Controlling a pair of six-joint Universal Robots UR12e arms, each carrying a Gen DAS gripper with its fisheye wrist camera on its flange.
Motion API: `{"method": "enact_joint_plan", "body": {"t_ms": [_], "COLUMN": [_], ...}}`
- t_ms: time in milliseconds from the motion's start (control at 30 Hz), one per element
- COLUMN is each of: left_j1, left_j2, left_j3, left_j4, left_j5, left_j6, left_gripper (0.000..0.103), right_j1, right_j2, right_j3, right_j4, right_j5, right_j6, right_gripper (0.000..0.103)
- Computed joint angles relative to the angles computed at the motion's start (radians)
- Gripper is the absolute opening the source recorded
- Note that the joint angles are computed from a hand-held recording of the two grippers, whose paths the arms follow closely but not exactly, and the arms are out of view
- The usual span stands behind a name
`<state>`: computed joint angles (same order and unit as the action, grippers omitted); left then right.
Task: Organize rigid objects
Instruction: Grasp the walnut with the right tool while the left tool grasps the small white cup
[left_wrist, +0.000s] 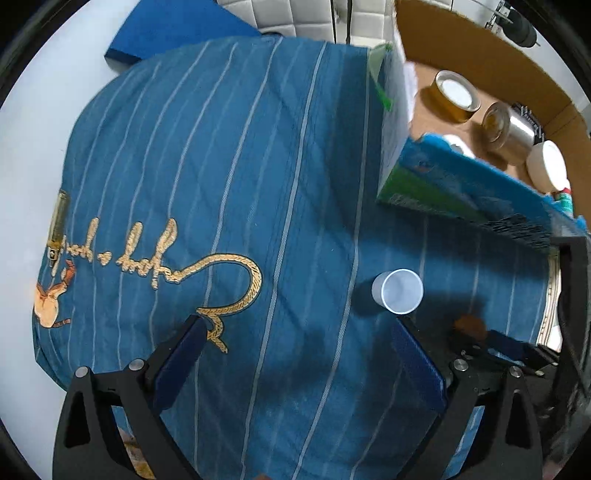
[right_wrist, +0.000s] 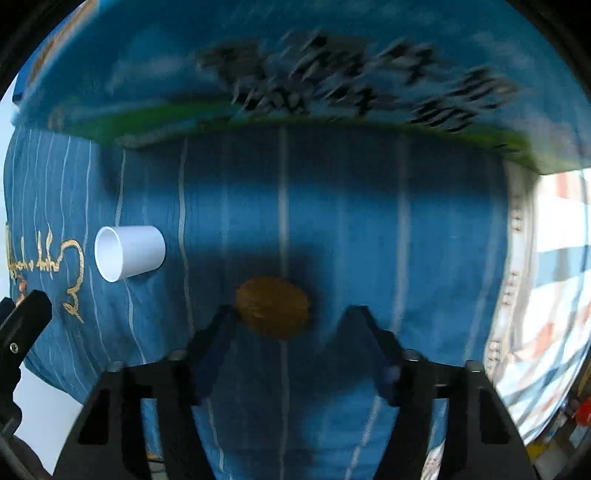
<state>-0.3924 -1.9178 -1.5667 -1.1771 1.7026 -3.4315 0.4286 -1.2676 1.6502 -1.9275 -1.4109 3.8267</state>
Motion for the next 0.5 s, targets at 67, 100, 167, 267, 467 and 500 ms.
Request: {"method": "enact_joint_plan", "body": {"t_ms": [67,100,167,267,467,500], "left_j1": [0.005,0.008,0.009,0.003,-0.007,-0.009], "left_j2": [-0.007,-0.013,-0.031,-0.059,-0.113,-0.123], "left_j3": [0.005,0.01,0.027,0.054,0.102,0.112], "left_j4": [-0.008,-0.01,-0.024,-0.045,-0.08,-0.096], "left_j5": [-0.027,-0.043,-0.066,-0.096,-0.174,-0.182], "left_j6": [-0.004,-0.008,0.001,0.033,0.084,0.091], "left_gripper": [0.101,0.101,0.101,0.101,0.094,0.091], "right_j1": [0.015,0.018,0.015,0.008,-0.003,-0.003], "right_j2": [0.006,0.005,0.001,-0.018,-0.055,-0.06], "right_j3": [-0.011,-0.009,-0.003,0.016,0.055,0.062], "right_j4": [0.007,0.0,0.001,0.006,0.015,0.015], "right_j5": [-0.051,-0.059,-0.055,-0.068,-0.088,-0.088], "right_j6": [0.0,-0.004,0.004,0.019,0.05,0.056], "right_gripper": [0.043,0.043,0.043,0.043,0.043,0.043]}}
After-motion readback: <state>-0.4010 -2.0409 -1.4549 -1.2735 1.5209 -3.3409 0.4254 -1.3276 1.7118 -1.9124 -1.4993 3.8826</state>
